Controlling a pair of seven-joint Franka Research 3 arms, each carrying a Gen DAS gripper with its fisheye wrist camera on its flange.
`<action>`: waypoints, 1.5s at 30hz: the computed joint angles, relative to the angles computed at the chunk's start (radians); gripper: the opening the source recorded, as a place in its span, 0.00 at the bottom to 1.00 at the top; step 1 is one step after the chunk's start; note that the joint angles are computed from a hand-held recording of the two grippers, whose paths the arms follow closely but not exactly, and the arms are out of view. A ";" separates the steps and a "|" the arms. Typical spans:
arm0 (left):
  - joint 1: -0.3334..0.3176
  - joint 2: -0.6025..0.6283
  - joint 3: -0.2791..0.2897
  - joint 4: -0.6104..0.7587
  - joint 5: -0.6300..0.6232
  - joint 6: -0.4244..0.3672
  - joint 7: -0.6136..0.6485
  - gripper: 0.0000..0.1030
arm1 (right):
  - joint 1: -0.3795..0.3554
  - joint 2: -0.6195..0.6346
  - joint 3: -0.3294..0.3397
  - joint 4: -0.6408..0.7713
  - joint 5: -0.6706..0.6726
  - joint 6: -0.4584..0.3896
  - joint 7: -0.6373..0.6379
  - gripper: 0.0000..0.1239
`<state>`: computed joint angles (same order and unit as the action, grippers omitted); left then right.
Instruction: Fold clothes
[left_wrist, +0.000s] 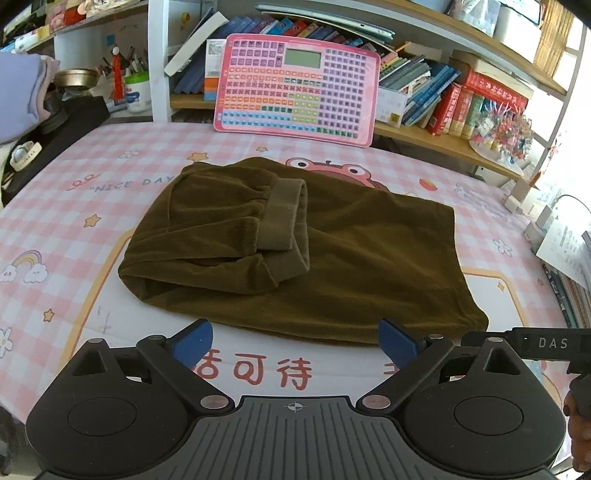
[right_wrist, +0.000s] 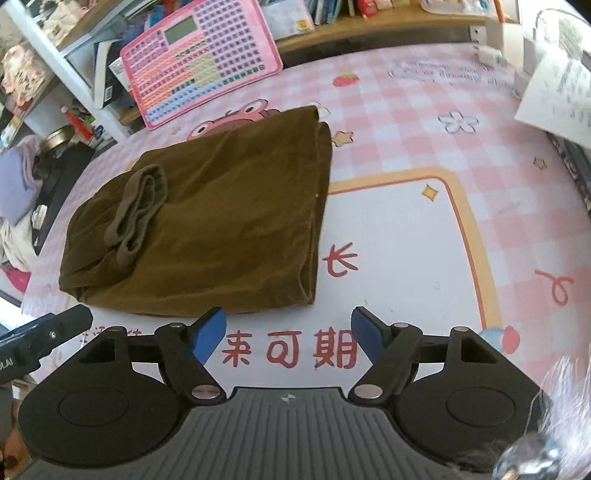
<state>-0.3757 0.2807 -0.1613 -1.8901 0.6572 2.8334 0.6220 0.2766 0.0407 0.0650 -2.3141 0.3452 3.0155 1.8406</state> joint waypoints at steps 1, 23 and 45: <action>0.001 0.001 -0.003 0.002 -0.005 -0.007 0.006 0.95 | -0.001 0.001 0.003 0.002 0.019 -0.001 -0.016 0.60; -0.005 0.084 -0.039 0.105 -0.148 -0.015 0.361 0.94 | -0.087 0.127 0.056 0.205 0.760 -0.153 -0.586 0.26; -0.227 0.310 0.103 0.405 0.329 -0.050 0.548 0.88 | -0.132 0.135 0.014 0.307 1.115 -0.375 -0.735 0.16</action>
<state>-0.6027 0.5911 -0.0586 -1.4853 0.9860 2.7832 1.1701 0.1445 0.1760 0.0794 -2.0069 1.4605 2.6402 1.1054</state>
